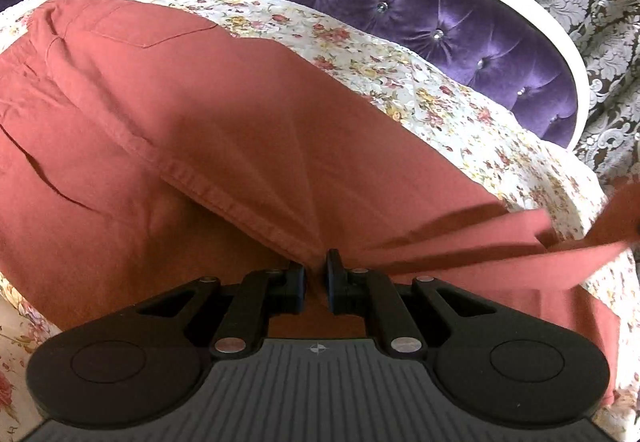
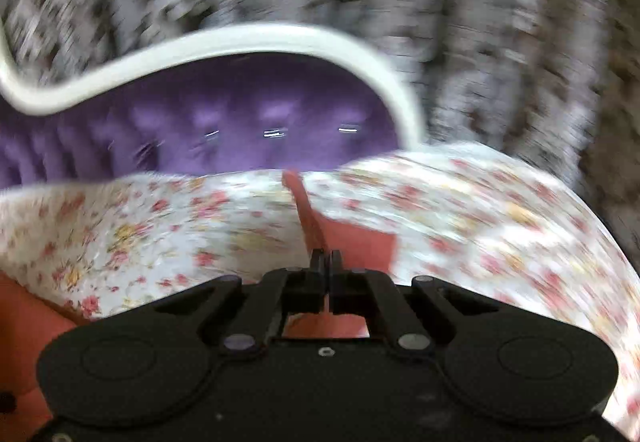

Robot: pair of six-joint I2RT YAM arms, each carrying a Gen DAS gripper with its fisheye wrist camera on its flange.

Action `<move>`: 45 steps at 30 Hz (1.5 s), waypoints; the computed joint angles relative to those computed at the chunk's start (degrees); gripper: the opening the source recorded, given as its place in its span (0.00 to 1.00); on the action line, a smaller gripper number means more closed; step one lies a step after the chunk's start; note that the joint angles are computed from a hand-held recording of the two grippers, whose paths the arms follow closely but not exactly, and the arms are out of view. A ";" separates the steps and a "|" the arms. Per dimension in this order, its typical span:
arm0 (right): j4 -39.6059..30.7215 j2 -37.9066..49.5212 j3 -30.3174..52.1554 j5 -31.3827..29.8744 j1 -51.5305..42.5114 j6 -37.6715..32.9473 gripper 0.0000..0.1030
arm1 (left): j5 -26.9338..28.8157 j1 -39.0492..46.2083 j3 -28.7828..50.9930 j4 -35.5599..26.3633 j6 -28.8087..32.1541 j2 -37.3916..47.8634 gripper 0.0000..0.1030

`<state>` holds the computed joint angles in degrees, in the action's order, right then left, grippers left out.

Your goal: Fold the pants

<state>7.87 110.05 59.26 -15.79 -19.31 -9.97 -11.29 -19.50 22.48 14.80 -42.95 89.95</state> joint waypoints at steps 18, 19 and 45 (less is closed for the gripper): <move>-11.92 6.09 -0.79 -12.44 -20.50 3.85 0.56 | -2.85 -2.01 1.85 -3.73 0.05 0.30 0.10; -11.94 7.08 -0.09 -12.03 -20.37 4.49 0.52 | -2.79 -1.93 1.99 -3.77 0.23 0.41 0.10; -9.06 -4.48 -11.03 -12.72 -24.84 -9.05 0.03 | -3.14 -5.53 -5.42 -11.14 0.54 -15.07 0.10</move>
<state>-1.19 105.57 48.23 -28.52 -44.15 -19.01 -14.43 -25.03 17.06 3.66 -42.41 74.88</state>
